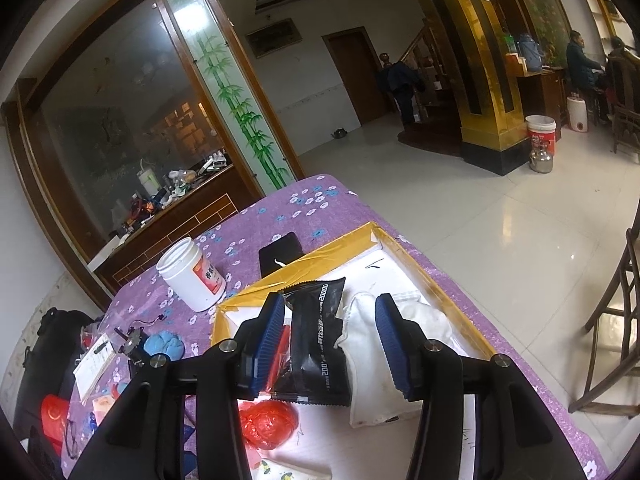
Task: Organize soft objects
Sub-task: 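Grasp the blue-patterned plastic bag with left while right moves back over the table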
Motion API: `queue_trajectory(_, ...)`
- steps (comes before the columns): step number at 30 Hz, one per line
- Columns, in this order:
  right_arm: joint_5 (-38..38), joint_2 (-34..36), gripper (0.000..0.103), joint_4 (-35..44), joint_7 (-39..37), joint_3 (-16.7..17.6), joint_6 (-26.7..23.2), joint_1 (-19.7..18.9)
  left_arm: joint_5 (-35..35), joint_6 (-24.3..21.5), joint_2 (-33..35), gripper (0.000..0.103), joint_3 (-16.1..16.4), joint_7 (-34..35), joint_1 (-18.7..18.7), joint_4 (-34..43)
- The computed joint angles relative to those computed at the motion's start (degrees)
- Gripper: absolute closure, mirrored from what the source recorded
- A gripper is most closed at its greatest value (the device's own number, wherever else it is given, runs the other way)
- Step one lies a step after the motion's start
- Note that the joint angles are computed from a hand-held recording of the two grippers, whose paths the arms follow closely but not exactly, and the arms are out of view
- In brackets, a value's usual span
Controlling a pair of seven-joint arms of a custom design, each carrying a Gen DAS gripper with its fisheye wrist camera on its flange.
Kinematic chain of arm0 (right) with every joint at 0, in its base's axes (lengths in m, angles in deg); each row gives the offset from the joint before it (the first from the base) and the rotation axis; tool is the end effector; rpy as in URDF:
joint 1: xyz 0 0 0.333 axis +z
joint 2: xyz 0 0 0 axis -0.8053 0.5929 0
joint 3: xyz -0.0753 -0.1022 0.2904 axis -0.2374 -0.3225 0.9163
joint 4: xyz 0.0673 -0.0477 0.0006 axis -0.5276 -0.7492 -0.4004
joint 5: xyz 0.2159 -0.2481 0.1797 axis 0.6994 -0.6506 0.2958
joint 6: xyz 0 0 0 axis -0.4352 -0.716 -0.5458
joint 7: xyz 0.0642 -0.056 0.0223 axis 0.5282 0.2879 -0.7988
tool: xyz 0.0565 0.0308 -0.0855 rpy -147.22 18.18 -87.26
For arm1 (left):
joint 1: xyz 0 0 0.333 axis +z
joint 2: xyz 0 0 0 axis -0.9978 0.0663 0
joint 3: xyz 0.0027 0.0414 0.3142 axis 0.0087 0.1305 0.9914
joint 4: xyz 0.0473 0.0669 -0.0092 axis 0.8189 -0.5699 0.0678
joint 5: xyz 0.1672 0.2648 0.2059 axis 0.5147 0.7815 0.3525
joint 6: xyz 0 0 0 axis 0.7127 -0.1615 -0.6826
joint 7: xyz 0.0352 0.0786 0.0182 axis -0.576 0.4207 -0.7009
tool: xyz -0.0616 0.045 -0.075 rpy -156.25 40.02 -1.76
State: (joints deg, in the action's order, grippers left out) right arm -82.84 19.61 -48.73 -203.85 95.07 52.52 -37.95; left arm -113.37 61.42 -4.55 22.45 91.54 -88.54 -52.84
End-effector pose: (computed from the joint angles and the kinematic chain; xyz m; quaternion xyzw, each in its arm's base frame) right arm 0.5092 0.2029 0.5038 -0.2922 0.8169 -0.3471 0.3560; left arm 0.5684 -0.1140 0.4746 -0.2965 0.8510 -0.4254 0.0832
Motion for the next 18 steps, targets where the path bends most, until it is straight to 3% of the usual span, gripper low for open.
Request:
queue_trajectory(3, 0.19, 0.26, 0.053, 0.09, -0.1, -0.15, 0.48, -0.05, 2.55, 0.96, 1.01, 0.035, 0.11, -4.46, -0.08, 1.38)
queue_trajectory(9, -0.14, 0.41, 0.053, 0.34, -0.42, -0.12, 0.13, 0.16, 14.58, -3.99, 4.71, 0.035, 1.27, -22.4, 1.81, 8.08)
queue_trajectory(18, -1.14, 0.26, 0.053, 0.24, 0.12, -0.07, 0.15, 0.26, 20.79, -9.05, 8.41, 0.035, 2.57, -34.31, 7.08, 15.19)
